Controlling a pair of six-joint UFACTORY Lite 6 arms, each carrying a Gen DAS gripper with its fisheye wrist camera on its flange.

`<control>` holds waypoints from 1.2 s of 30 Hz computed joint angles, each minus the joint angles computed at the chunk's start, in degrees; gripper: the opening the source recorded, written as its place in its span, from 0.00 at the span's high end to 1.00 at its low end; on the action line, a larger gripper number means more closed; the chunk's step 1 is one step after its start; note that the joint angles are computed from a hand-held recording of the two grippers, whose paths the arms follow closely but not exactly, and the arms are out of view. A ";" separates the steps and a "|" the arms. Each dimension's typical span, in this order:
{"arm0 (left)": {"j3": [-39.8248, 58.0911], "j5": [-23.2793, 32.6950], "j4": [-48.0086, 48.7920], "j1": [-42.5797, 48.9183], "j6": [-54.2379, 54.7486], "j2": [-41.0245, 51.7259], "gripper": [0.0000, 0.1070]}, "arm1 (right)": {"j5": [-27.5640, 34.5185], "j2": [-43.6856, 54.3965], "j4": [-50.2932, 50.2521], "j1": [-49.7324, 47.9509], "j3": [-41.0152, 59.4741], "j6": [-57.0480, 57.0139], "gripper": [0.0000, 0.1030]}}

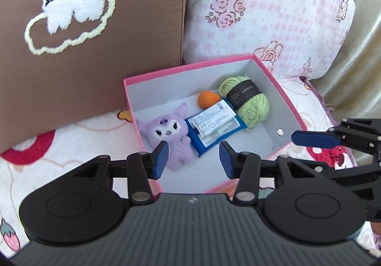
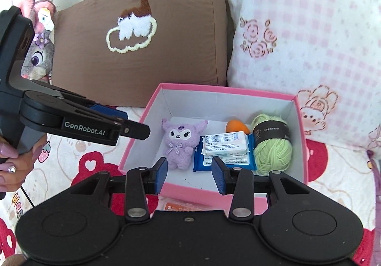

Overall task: Organize objects
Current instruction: 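Raise the left tool out of the pink box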

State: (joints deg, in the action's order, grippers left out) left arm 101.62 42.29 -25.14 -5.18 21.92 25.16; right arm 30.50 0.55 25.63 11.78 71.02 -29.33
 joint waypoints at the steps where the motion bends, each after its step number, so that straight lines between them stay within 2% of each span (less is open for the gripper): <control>1: -0.75 0.64 -0.51 0.16 0.06 -0.91 0.57 | 0.51 -0.91 -0.41 -0.02 -0.19 0.22 0.54; 11: -13.06 1.80 -4.10 1.12 0.39 -13.41 0.53 | 5.09 -10.48 -3.17 -0.37 -3.50 0.99 0.52; 19: -19.24 4.21 -2.79 0.40 -0.51 -20.23 0.52 | 9.42 -16.47 -3.40 -2.34 -4.69 -0.47 0.49; 22: -22.11 3.16 -3.58 0.42 0.41 -23.96 0.49 | 10.56 -18.37 -3.85 -3.02 -5.45 -0.89 0.49; 30: -25.55 4.51 1.55 -3.13 -4.72 -29.48 0.48 | 13.55 -21.93 -0.03 -7.29 -7.80 -5.66 0.47; 36: -28.58 4.28 8.68 -9.72 -11.76 -31.45 0.48 | 14.17 -23.92 2.08 -8.95 -10.09 -8.05 0.43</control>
